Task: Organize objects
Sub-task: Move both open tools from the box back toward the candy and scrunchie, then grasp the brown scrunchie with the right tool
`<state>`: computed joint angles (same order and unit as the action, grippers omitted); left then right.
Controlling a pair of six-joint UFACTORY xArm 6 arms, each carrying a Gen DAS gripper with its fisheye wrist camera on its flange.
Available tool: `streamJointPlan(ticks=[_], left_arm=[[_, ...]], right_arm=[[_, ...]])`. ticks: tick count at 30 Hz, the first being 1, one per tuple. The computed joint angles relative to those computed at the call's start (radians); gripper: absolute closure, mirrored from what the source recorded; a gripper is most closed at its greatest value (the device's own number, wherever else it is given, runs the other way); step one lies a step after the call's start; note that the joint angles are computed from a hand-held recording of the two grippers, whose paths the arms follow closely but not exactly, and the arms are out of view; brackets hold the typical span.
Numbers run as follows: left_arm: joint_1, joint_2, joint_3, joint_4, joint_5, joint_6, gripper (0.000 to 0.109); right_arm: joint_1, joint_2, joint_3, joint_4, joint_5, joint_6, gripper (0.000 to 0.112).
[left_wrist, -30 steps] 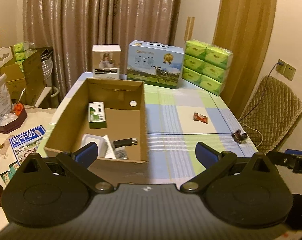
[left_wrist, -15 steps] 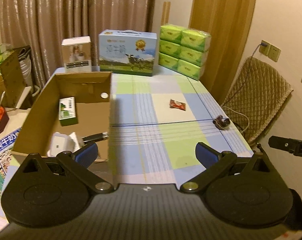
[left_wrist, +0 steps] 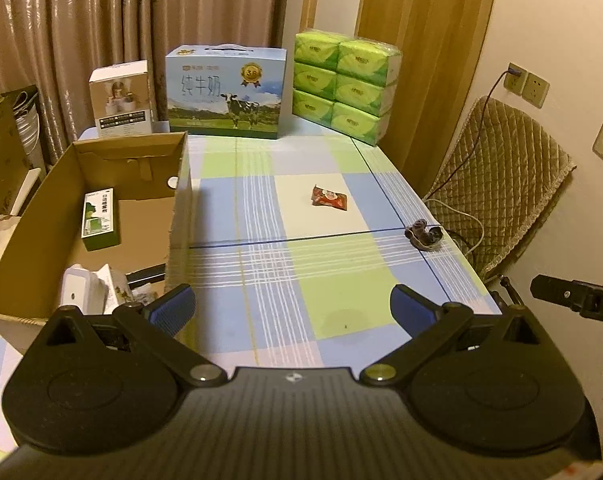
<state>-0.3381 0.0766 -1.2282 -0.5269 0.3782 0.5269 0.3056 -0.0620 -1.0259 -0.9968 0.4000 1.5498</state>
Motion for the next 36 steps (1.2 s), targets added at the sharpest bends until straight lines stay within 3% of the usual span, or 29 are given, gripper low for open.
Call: streamJointPlan(ticks=[12, 19, 27, 33, 36], left_arm=[[-0.005, 0.003, -0.006, -0.067, 0.019, 0.095, 0.007], [0.007, 0.009, -0.033, -0.167, 0.053, 0.201, 0.007], [0.009, 0.077, -0.123, -0.149, 0.085, 0.203, 0.007], [-0.009, 0.218, -0.281, -0.064, 0.11, 0.121, 0.007], [-0.027, 0.323, -0.399, -0.006, 0.121, 0.073, 0.007]], right_arm=[[0.012, -0.017, -0.011, 0.003, 0.044, -0.063, 0.011], [0.021, -0.045, -0.021, -0.055, 0.083, -0.062, 0.011], [-0.045, 0.034, -0.087, -0.057, -0.01, -0.179, 0.016], [-0.129, 0.181, -0.161, 0.114, -0.122, -0.417, 0.025], [-0.167, 0.276, -0.205, 0.291, -0.184, -0.588, 0.028]])
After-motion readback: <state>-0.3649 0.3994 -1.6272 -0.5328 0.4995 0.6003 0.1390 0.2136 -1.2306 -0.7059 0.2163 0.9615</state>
